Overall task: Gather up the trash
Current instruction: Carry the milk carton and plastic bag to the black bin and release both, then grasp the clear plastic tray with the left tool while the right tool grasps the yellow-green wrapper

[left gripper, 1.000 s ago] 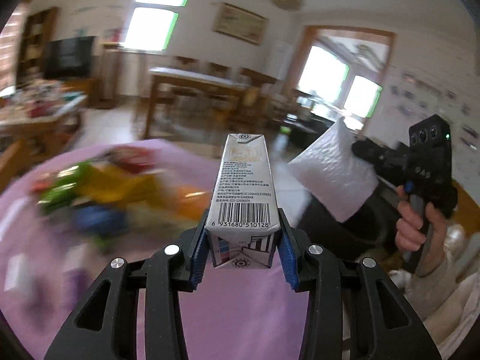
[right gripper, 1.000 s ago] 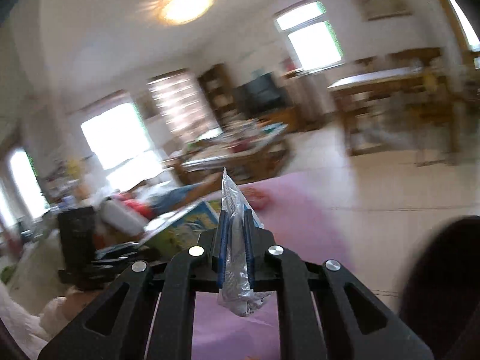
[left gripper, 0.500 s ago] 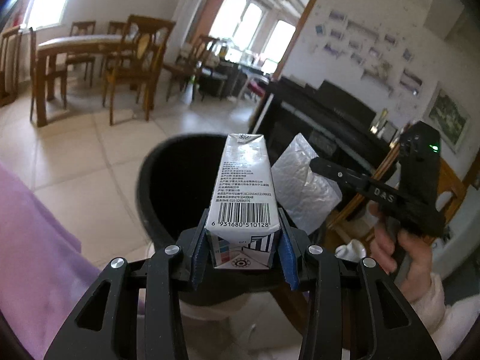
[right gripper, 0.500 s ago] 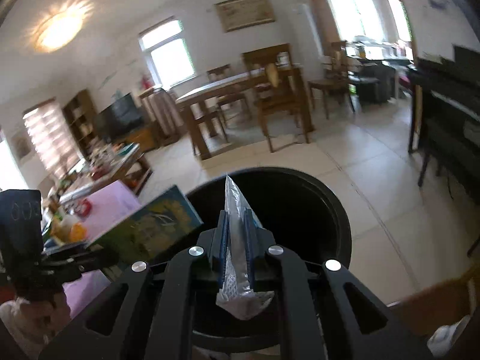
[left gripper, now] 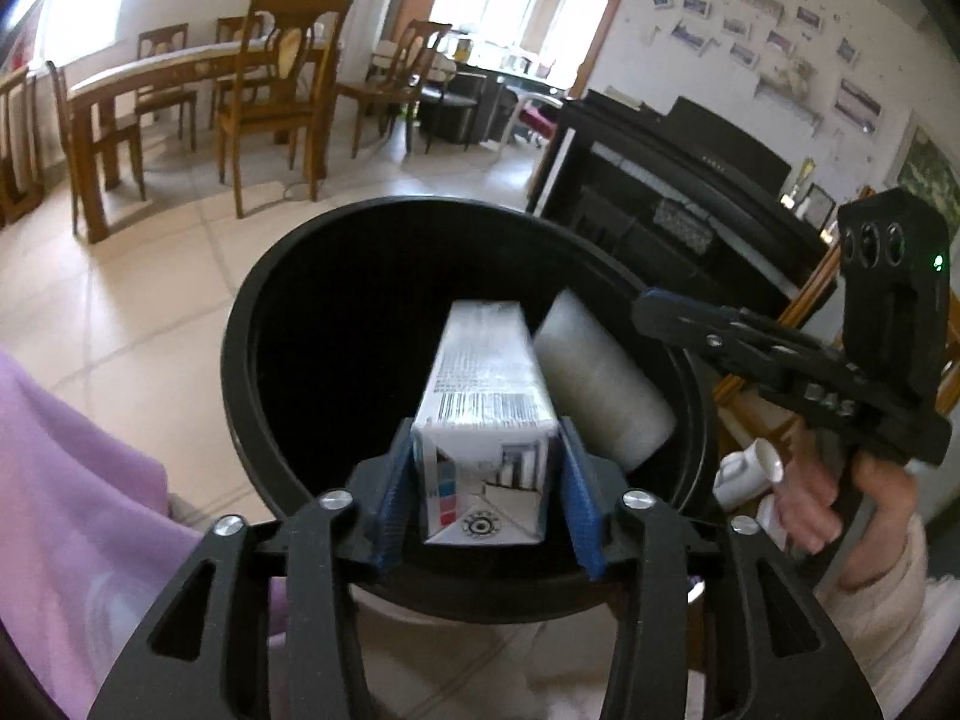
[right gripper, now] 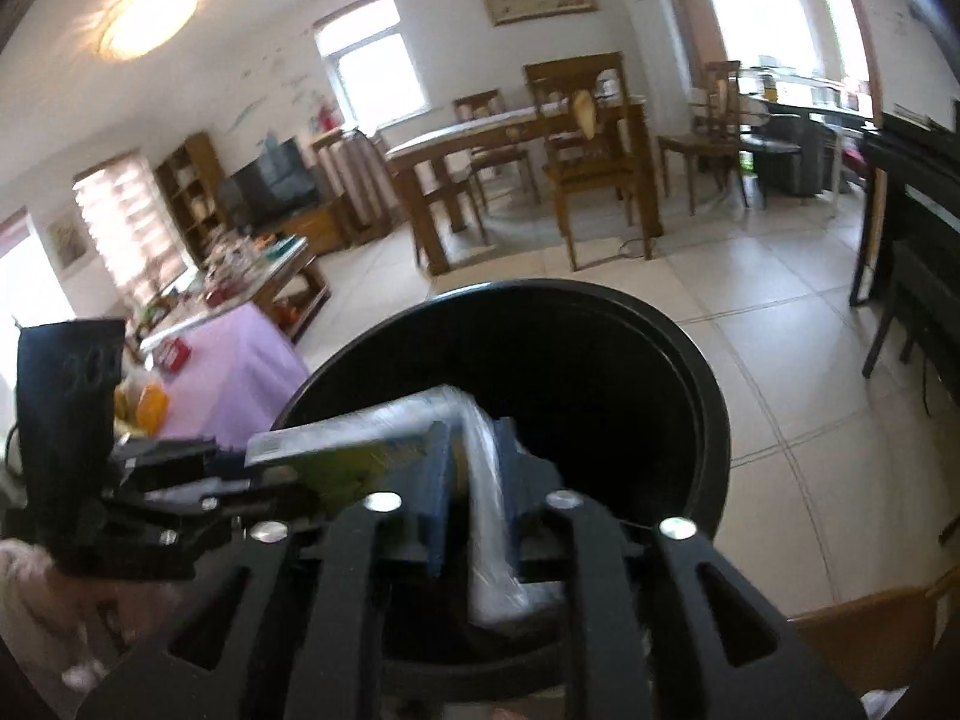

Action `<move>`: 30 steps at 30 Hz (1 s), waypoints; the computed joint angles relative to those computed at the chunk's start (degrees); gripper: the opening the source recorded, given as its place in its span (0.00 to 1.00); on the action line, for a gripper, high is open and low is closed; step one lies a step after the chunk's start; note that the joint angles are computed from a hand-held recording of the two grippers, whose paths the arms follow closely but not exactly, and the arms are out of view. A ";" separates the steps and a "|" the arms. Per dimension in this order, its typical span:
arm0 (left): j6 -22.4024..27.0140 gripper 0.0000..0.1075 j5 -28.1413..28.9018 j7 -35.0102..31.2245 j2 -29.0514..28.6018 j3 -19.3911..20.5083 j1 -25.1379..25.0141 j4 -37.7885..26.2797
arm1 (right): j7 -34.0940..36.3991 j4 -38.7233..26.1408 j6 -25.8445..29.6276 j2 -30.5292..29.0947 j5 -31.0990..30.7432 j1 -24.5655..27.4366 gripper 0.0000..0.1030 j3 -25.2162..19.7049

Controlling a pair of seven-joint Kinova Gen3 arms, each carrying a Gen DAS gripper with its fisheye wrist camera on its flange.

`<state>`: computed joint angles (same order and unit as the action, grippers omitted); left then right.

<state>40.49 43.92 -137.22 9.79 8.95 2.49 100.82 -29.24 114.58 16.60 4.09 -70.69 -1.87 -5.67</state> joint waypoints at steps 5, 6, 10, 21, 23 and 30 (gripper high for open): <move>-3.73 0.85 1.69 -2.88 -4.53 -0.75 -0.11 3.07 | 6.67 1.82 -0.36 -4.24 -5.36 0.16 0.95 2.25; -3.54 0.87 1.55 -3.10 -5.33 -1.21 -0.05 3.24 | 9.00 2.32 -0.53 -5.05 -7.66 -0.31 0.95 3.01; -2.53 0.91 3.81 -5.87 -9.29 -4.07 -0.63 5.58 | 9.04 2.25 0.11 -6.69 -9.57 -2.12 0.95 5.25; 5.02 0.91 6.57 -13.37 -20.38 -17.52 -6.66 14.22 | -14.23 -3.73 -6.13 -3.58 15.25 -16.13 0.95 2.36; 5.82 0.91 6.36 -14.43 -22.12 -20.35 -8.11 15.44 | -18.55 -6.21 -4.94 -1.67 19.91 -21.44 0.95 5.06; 11.42 0.91 5.21 -20.15 -25.04 -32.51 -16.17 15.78 | -33.57 -17.40 -0.57 6.53 36.22 -27.59 0.95 1.16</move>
